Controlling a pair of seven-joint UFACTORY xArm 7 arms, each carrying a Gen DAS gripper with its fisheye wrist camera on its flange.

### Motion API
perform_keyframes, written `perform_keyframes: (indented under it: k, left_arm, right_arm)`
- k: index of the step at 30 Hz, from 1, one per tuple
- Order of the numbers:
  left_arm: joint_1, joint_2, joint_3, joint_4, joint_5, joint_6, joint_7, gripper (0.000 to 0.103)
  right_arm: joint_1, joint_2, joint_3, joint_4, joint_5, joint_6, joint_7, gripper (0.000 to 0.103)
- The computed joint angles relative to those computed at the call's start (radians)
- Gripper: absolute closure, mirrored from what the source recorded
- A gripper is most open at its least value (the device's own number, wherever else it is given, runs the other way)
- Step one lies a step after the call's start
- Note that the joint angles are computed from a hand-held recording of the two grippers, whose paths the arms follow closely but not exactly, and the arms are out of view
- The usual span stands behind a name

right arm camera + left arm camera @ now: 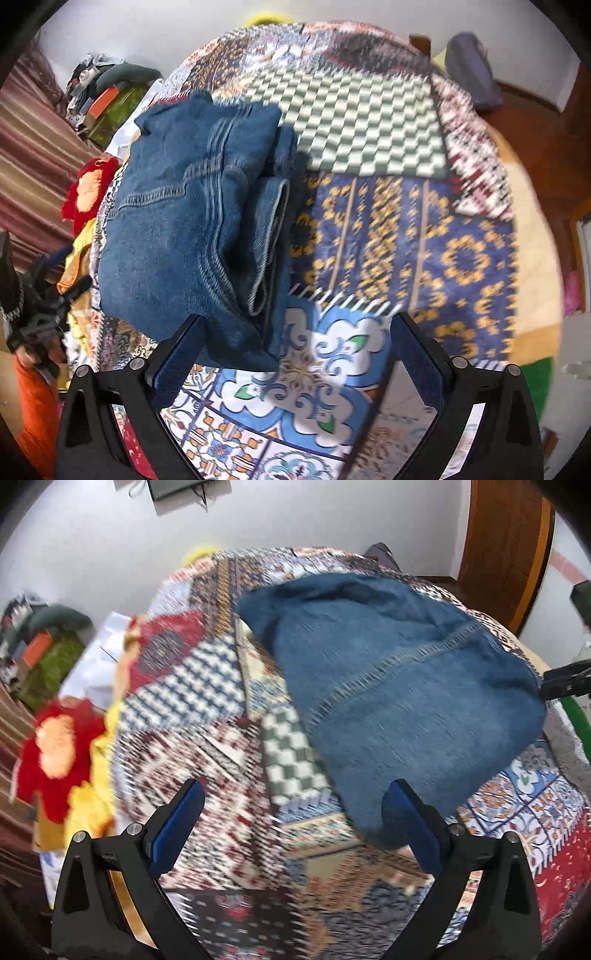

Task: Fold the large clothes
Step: 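Lower the jacket bundle onto the quilt and open the left gripper, then move both grippers over the folded denim bundle to grasp it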

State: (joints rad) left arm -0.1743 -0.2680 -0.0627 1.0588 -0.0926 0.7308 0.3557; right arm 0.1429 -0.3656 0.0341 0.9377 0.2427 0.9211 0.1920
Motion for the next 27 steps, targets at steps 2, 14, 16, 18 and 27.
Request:
perform_keyframes:
  k: [2, 14, 16, 18, 27]
  left_arm:
    - [0.008, 0.021, 0.004, 0.038, 0.005, -0.007, -0.006, 0.003]
    - [0.005, 0.324, -0.014, 0.391, -0.129, 0.058, 0.002, 0.003]
    - [0.002, 0.389, -0.027, 0.449, -0.125, 0.071, 0.008, 0.003]
    - [-0.006, 0.455, -0.035, 0.507, -0.101, 0.077, -0.002, 0.003]
    - [-0.014, 0.724, -0.026, 0.836, -0.029, 0.088, -0.172, 0.003]
  right_arm:
    - [-0.01, -0.005, 0.013, 0.027, -0.05, -0.003, 0.009, 0.004]
    - [0.039, 0.355, 0.045, 0.429, -0.023, -0.022, -0.063, 0.004]
    - [0.04, 0.438, 0.054, 0.514, -0.011, -0.001, -0.09, 0.004]
    - [0.038, 0.536, 0.063, 0.616, 0.005, 0.041, -0.114, 0.004]
    - [-0.033, 0.709, 0.061, 0.746, 0.024, 0.065, -0.121, 0.004]
